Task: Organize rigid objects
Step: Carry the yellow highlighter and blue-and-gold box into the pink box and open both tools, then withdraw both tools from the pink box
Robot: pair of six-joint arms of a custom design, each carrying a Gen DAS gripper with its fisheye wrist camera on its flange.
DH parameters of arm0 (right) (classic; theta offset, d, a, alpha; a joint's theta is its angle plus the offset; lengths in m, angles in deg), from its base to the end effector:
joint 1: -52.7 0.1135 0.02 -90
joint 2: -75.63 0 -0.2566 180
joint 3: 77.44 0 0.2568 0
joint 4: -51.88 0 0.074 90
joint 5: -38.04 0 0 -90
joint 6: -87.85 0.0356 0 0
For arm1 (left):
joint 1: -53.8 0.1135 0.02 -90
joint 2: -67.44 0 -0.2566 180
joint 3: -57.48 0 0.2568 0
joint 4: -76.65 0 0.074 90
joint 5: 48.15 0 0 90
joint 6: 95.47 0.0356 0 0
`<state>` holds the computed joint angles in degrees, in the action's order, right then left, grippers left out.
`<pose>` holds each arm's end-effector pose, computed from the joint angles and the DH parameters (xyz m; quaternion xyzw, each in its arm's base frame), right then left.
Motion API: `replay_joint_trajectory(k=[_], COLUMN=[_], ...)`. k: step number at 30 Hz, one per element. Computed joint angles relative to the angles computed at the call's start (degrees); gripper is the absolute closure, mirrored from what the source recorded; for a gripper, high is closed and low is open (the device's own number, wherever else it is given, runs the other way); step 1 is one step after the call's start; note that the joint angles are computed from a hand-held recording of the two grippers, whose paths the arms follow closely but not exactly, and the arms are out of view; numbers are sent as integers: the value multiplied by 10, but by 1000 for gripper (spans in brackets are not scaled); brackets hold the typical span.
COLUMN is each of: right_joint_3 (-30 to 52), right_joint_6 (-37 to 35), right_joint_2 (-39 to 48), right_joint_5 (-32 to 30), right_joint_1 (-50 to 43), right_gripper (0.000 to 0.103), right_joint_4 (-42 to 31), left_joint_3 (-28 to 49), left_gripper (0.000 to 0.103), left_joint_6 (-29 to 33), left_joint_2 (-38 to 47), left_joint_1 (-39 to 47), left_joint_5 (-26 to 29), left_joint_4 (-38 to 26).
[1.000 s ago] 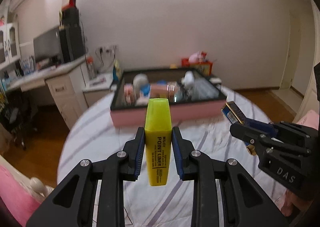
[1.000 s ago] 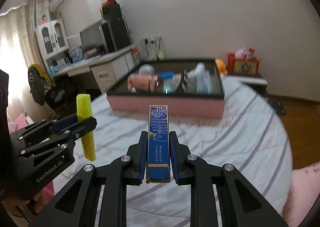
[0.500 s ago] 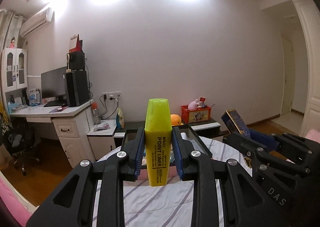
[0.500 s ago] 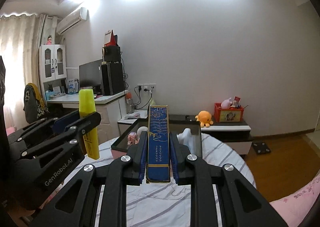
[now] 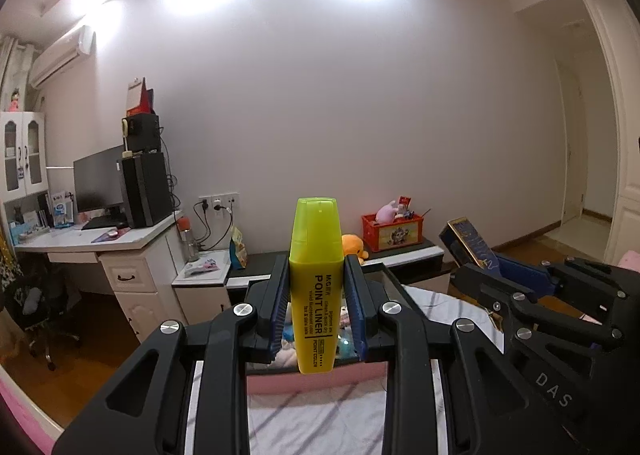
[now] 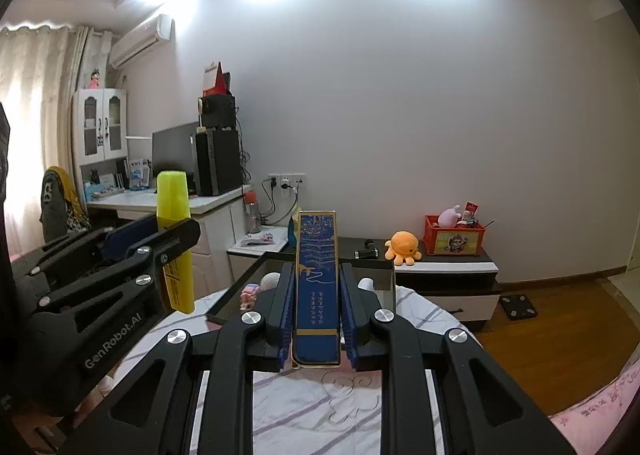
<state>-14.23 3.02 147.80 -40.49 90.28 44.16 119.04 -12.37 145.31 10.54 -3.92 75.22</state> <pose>0.2416 0.1770 0.2865 -0.1655 0.7831 0.1419 0.5824 0.2408 -0.1916 0.2621 0.0143 0.7785 0.0542 0.6251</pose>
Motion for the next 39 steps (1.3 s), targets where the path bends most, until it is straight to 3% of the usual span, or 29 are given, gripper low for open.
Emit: replay_joint_trajectory(k=[3,8,15,20,29,30,31,33,35,36,38,39], right_joint_3=[52,172,349,442,491,493,493,480,458,450,414,407], right_joint_6=[-8,-26,-39,-46,-46,-45,-44,-40,-39,-35,-21,-20], right_joint_2=[65,197,378,463,501,502,499,486,463,455,418,409], right_joint_5=[-24,-64,-96,-104,-125,-125,-124,-131,-118,-115,-105,-108], right_joint_1=[-27,-69,-111,-119,-113,-113,-112,-114,-113,-112,-114,-115], right_gripper=[82,82,82,82,81,81,79,66,46,42,20,19], right_joint_4=[-6,-51,-152,-227,-260,-260,-260,-248,-237,-230,-211,-205], left_joint_3=[38,146,360,473,506,501,493,461,426,411,376,355], left_gripper=[76,76,76,76,75,70,56,37,30,22,14,8], left_joint_6=[16,25,16,16,18,19,20,23,15,8,-6,-6], left_joint_2=[47,159,352,450,484,480,475,453,422,406,372,352], left_joint_1=[45,128,215,230,235,236,234,232,228,229,227,225], left_joint_5=[46,140,240,261,256,256,256,240,220,220,213,214], left_joint_4=[3,-48,-206,-282,-290,-286,-280,-256,-231,-224,-205,-191])
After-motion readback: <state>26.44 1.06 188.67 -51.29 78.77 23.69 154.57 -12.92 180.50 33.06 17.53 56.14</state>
